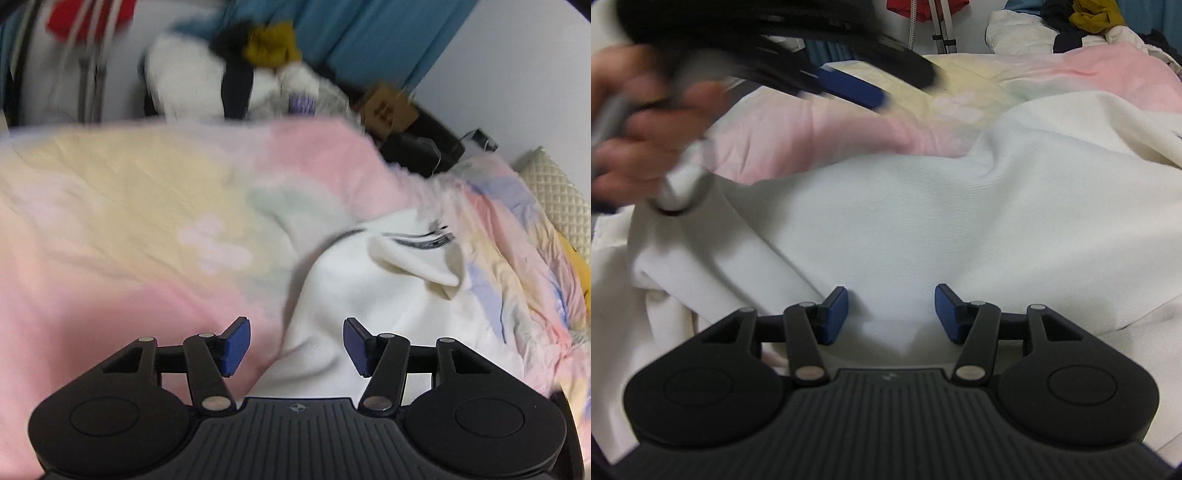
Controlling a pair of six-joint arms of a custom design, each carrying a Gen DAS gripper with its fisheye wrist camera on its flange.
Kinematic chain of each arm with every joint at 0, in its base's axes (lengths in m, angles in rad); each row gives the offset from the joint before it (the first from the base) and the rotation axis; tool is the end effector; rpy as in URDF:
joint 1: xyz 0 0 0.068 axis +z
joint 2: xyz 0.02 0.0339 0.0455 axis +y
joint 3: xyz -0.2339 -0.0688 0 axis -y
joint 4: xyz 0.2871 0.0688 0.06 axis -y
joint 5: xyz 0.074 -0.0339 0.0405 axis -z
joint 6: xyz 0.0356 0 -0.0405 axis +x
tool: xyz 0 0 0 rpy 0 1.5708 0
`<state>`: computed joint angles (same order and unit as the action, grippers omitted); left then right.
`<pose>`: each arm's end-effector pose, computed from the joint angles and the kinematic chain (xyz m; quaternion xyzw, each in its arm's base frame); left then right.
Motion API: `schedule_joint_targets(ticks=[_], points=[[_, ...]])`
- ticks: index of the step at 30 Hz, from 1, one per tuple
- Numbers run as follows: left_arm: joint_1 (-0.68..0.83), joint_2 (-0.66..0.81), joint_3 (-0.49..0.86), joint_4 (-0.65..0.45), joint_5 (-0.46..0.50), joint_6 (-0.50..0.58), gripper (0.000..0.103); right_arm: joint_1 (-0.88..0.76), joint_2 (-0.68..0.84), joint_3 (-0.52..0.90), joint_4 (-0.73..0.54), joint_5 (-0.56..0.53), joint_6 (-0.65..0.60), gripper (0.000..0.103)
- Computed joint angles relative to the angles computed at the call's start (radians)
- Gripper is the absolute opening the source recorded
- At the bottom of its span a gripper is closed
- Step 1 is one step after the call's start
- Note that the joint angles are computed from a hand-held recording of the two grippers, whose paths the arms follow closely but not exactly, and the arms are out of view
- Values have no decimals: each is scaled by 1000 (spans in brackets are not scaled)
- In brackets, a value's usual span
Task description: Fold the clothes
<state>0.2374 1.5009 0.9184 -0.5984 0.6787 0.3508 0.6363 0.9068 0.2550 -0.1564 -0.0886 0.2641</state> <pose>0.3115 0.0524 0.1449 0.1168 0.9200 -0.2596 0.2695 0.1719 0.1310 0.0921 -0.1878 0.9082 0.1988 0.3168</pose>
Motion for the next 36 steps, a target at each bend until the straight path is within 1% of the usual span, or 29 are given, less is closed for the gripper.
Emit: schedule_joint_targets(ticks=[1,3,4,5,6,7,8,9,10,13,15,18,19,21,24,27,28,29,30,31,33,34,36], points=[[-24,42,20,28,-15,-29,51,-9,-9,-8,4,-11,0,54],[-69,118,56,62,-27,-53,50,-25,-20,-24,20,-35,-3,54],[-87,147,68,69,-26,-53,43,-34,-26,-32,29,-47,-4,54],[-108,165,74,78,-44,-67,38,-43,-30,-40,39,-60,-6,54],[-129,182,80,87,-65,-83,30,-54,-29,-46,51,-74,-7,54],[-146,188,85,94,-93,-92,14,-65,-30,-52,60,-89,-8,54],[-163,193,89,101,-122,-99,8,-75,-38,-58,61,-102,-8,54],[-185,161,74,118,-159,-101,6,-83,-50,-63,58,-112,-8,54],[-207,125,57,134,-199,-101,4,-88,-62,-68,54,-119,-8,54],[-240,-25,34,97,-296,-110,2,-76,-117,-81,23,-97,-7,54],[-279,-155,18,71,-346,-88,2,-47,-192,-91,-21,-48,-8,54],[-369,-321,1,92,-466,-53,2,-45,-309,-100,-105,-42,6,55],[-391,-314,8,98,-489,-45,2,-50,-341,-104,-126,-44,12,55],[-431,-273,40,91,-523,-27,3,-59,-356,-104,-149,-38,17,55],[-465,-176,7,164,-586,-8,7,-76,-311,-100,-150,-40,16,55],[-419,-134,-65,243,-576,-27,14,-83,-321,-115,-151,-45,9,55],[-384,-171,-108,251,-546,-25,23,-83,-346,-118,-171,-44,6,55],[-344,-219,-155,257,-512,-20,26,-86,-369,-121,-189,-45,2,55],[-300,-265,-199,259,-476,-14,32,-94,-384,-123,-201,-54,-1,55],[-245,-334,-248,249,-423,-15,34,-107,-392,-125,-208,-68,-4,55],[-118,-494,-341,190,-314,-20,38,-136,-403,-126,-218,-99,-6,55],[-53,-598,-397,148,-277,-9,39,-153,-408,-126,-222,-115,-7,55],[117,-775,-477,15,-153,48,44,-185,-429,-127,-238,-139,-8,55]])
